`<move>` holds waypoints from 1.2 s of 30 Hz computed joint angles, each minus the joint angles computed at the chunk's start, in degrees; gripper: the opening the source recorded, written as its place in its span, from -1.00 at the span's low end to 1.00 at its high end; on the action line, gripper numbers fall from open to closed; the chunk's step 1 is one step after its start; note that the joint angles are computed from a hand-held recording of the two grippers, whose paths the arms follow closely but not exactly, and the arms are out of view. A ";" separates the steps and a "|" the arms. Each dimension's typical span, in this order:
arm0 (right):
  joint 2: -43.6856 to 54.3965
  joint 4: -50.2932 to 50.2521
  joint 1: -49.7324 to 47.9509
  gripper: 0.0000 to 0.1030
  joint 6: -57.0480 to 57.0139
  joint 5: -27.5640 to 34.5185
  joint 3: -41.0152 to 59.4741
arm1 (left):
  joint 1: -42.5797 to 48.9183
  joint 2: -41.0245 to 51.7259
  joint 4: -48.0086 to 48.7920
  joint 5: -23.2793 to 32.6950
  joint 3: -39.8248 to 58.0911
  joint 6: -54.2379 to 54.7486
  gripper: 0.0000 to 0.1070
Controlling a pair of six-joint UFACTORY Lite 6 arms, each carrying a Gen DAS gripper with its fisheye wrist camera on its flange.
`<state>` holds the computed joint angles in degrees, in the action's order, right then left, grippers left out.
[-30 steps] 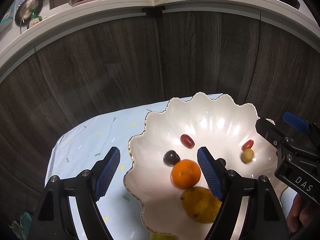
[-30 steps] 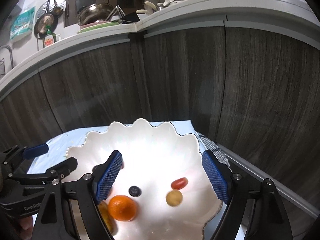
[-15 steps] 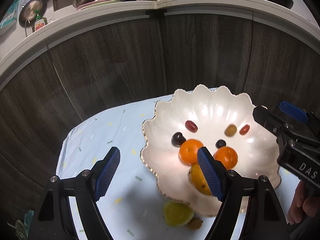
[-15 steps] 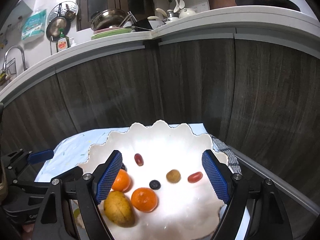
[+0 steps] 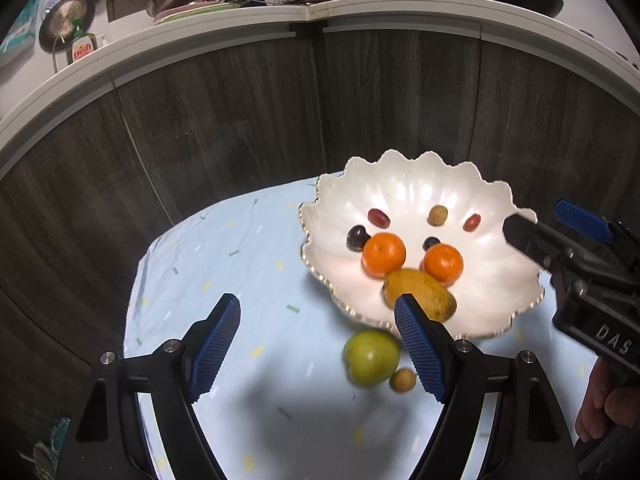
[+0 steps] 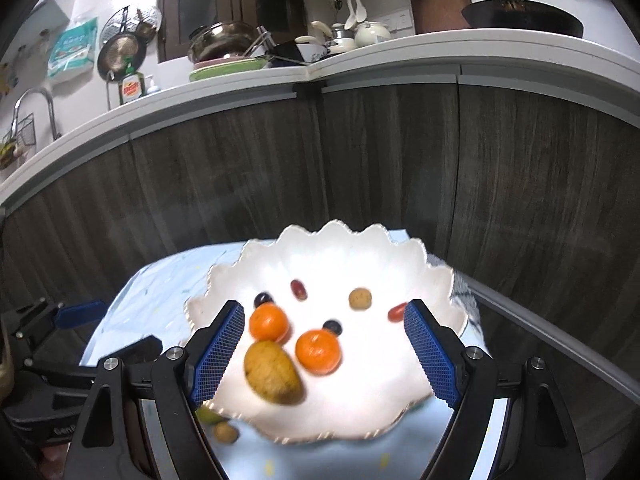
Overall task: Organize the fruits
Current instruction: 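Withdraw both open tools from the bowl toward the green apple and longan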
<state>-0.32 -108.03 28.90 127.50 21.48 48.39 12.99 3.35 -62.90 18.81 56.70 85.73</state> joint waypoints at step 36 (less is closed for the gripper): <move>16.26 0.91 12.05 0.04 5.01 -2.07 1.62 | 8.12 22.66 -4.20 19.35 10.53 37.46 0.38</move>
<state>15.93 -107.12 40.95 132.51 19.41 50.00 21.11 26.01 -67.10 38.15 67.23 123.19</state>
